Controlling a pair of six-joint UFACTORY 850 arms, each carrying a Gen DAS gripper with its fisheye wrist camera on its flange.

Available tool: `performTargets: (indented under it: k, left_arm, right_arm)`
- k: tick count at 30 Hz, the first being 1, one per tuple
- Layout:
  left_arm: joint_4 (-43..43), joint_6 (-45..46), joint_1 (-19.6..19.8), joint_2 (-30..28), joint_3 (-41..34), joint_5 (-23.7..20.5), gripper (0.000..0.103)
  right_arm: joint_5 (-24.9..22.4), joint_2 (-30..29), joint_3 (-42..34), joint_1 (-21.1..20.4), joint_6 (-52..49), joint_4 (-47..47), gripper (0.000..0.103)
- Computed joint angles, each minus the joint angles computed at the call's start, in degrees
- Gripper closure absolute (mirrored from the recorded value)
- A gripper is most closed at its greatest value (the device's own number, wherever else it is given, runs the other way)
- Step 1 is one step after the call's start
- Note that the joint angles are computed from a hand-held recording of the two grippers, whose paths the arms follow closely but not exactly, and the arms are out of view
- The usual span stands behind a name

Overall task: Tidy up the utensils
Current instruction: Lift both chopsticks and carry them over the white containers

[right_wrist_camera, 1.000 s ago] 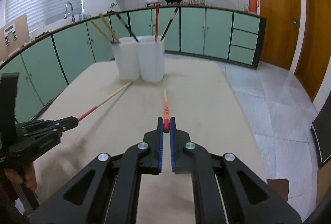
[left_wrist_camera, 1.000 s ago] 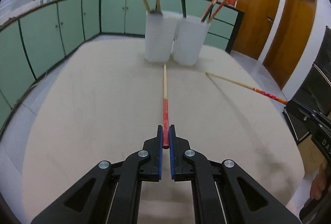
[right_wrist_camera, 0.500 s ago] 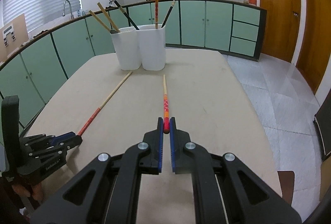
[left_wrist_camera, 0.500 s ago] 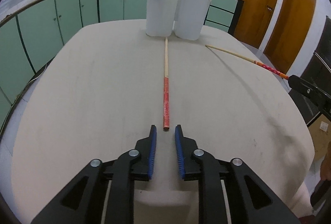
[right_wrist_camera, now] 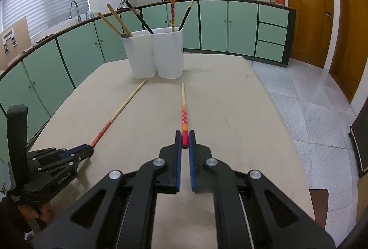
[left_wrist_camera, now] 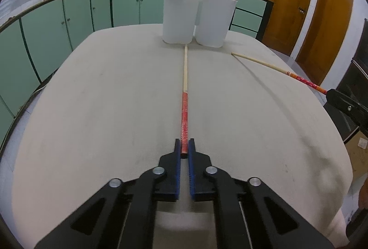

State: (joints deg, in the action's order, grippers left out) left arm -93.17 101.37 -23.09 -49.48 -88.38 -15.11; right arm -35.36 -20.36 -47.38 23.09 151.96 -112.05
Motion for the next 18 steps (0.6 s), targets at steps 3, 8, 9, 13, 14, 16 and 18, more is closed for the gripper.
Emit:
performTargets:
  k: [3, 8, 9, 13, 14, 16, 18]
  left_arm:
    - [0.42, -0.25, 0.15, 0.87, 0.59, -0.62, 0.097]
    - [-0.23, 1.64, 0.5, 4.33, 1.58, -2.5, 0.097]
    - [0.44, 1.62, 0.55, 5.35, 1.72, -2.71, 0.098]
    - [1.64, 1.28, 1.14, 8.49, 1.55, -4.64, 0.098]
    - [0.1, 2.98, 1.26, 9.21, 1.63, -4.91, 0.098]
    - [-1.69, 4.72, 1.47, 10.15, 1.35, -5.59, 0.098]
    - [-2.51, 4.58, 1.88, 10.63, 0.44, -7.09, 0.098]
  right_arm:
    - [-0.66, 0.28, 0.13, 0.31, -0.47, 0.27, 0.098]
    - [-2.65, 1.8, 0.55, 0.4, -2.21, 0.87, 0.098]
    - [-3.13, 2.2, 0.54, 0.36, -2.87, 0.96, 0.098]
    - [-5.12, 4.06, 0.33, 0.15, -5.61, 0.86, 0.098]
    - [-5.69, 4.51, 0.17, 0.06, -6.54, 0.89, 0.098]
    - [-6.24, 5.29, -0.23, -0.33, -7.93, 0.6, 0.098]
    - [-6.03, 5.89, -0.66, -0.88, -8.55, 0.09, 0.098]
